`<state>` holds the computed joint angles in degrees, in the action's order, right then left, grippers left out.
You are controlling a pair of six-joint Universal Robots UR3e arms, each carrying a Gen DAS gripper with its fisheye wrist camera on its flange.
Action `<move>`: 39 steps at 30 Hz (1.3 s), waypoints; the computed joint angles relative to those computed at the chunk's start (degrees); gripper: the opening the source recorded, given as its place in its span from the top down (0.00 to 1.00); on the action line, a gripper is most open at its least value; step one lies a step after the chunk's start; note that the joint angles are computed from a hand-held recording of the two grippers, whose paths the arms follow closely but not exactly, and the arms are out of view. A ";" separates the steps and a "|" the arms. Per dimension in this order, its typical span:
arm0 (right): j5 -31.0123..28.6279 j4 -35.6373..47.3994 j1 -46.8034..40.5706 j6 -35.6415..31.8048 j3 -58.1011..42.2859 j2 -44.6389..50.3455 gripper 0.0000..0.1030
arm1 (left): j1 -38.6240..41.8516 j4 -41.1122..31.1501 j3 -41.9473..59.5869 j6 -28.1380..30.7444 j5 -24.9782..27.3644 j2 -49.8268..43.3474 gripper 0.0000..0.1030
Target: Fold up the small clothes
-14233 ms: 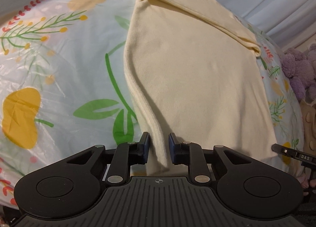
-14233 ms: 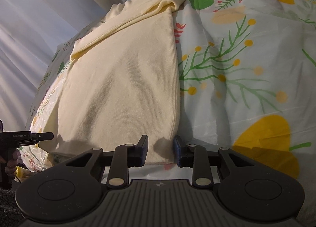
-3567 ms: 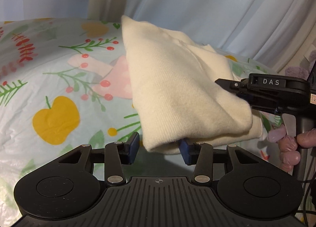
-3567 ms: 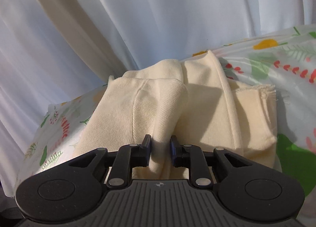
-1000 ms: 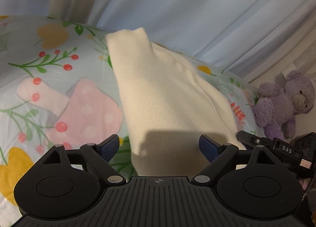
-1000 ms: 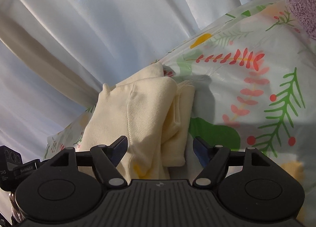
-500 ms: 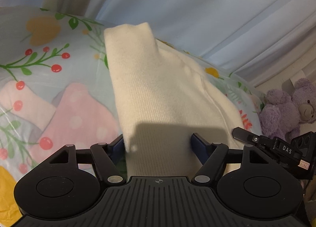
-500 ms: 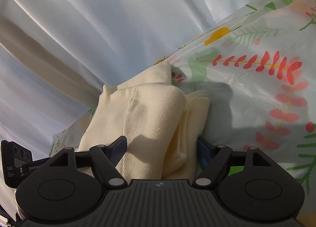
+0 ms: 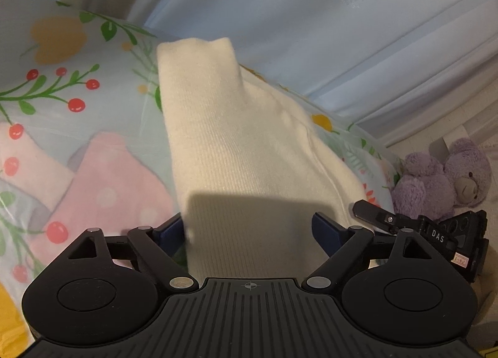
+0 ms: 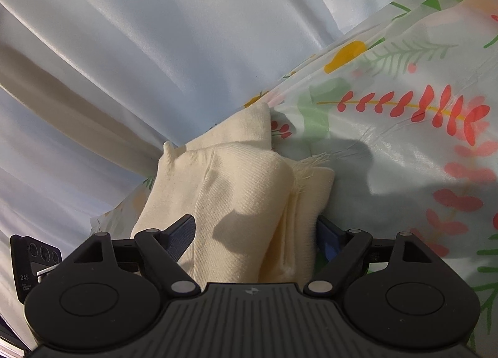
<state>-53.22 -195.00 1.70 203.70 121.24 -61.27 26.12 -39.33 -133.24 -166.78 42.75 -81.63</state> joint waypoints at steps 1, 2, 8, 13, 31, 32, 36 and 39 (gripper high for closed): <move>-0.51 -0.09 0.46 -0.55 -0.27 0.19 0.20 | 0.44 0.16 -0.23 -0.27 -0.59 -0.20 0.13; -1.04 -0.21 0.82 -1.01 -0.35 0.27 0.24 | 0.80 0.08 -0.35 -0.34 -0.97 -0.28 0.15; 1.21 -2.50 -0.05 -0.60 -0.16 2.23 0.53 | 2.54 -1.05 -0.54 1.11 -1.71 -0.41 0.32; 3.80 -0.20 0.19 -0.84 -2.95 3.57 0.33 | 3.28 -1.13 -0.79 2.25 -4.21 -1.66 0.22; -2.67 2.07 8.06 -1.41 -7.24 -1.37 0.66 | 6.77 -2.47 -5.30 0.66 -6.18 12.65 0.61; -2.44 2.13 8.42 -1.52 -7.33 -1.84 0.66 | 8.97 -8.32 -5.36 3.23 -7.15 17.53 0.61; -0.94 1.00 10.39 -0.57 -7.69 -3.04 0.66 | 20.57 -39.40 -2.62 19.37 -10.24 36.24 0.61; -1.47 1.35 13.16 -0.35 -9.36 -2.20 0.66 | 30.21 -64.95 3.62 33.78 -9.21 44.78 0.61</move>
<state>-54.69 -193.65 14.86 203.34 111.88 -63.47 56.34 -104.28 -129.62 -132.99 33.54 -36.86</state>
